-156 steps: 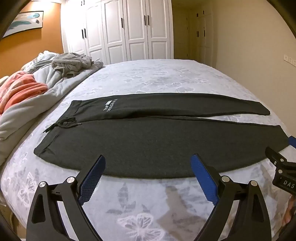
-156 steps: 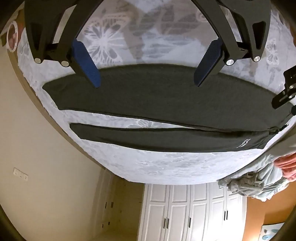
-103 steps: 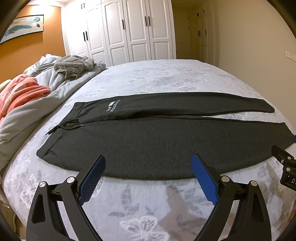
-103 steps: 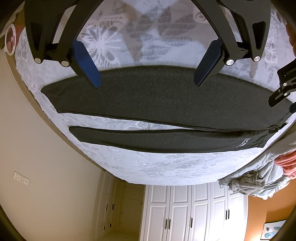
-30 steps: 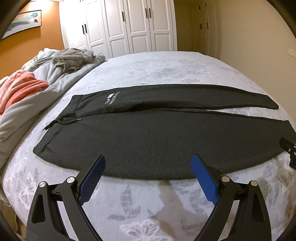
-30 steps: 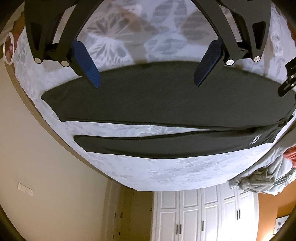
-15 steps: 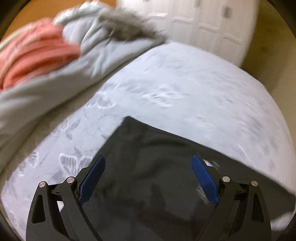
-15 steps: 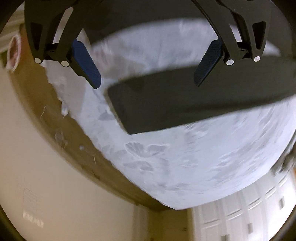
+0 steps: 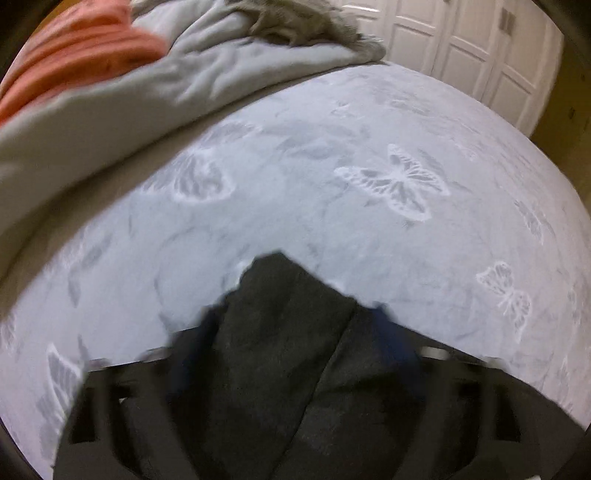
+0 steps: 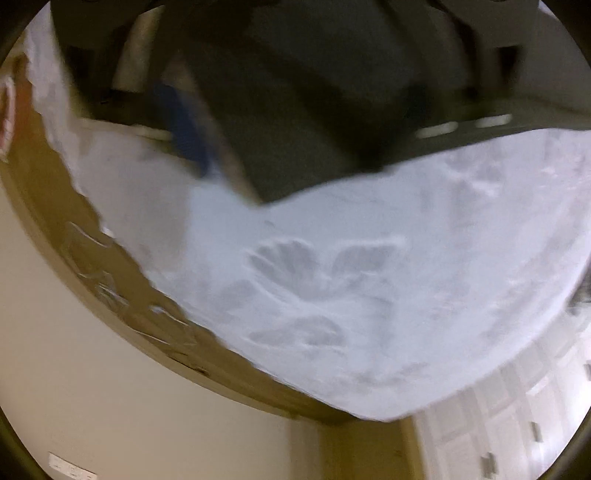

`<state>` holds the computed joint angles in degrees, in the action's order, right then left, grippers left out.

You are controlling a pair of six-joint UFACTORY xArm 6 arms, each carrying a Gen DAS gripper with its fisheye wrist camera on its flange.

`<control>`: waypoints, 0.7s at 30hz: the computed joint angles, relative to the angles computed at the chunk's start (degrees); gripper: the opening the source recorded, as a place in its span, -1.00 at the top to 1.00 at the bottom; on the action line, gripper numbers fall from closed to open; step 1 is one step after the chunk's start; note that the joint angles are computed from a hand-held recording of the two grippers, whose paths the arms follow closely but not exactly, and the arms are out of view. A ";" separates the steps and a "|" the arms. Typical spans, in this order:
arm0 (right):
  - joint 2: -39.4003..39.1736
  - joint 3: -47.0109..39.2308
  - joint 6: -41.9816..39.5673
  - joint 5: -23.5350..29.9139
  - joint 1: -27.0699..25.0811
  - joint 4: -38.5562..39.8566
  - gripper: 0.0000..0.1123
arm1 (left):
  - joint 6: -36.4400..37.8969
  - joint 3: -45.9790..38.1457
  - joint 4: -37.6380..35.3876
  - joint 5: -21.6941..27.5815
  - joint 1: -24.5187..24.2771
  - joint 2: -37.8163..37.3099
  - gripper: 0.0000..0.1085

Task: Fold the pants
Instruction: 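Grasp the sweatpants end with the left tool while the right tool grasps the other end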

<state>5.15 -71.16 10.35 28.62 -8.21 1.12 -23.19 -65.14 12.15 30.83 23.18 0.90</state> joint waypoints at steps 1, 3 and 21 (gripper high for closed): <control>-0.41 0.02 -1.90 0.12 0.37 3.21 0.92 | 1.17 0.22 -0.85 -1.33 -0.17 -0.11 0.28; -3.74 2.75 -3.22 -2.56 0.99 2.44 0.92 | 8.51 1.14 -9.74 -2.04 0.69 -2.29 0.46; -50.60 36.27 -29.69 10.69 -10.56 18.57 0.70 | 56.04 26.51 -47.91 32.48 33.69 -49.93 0.48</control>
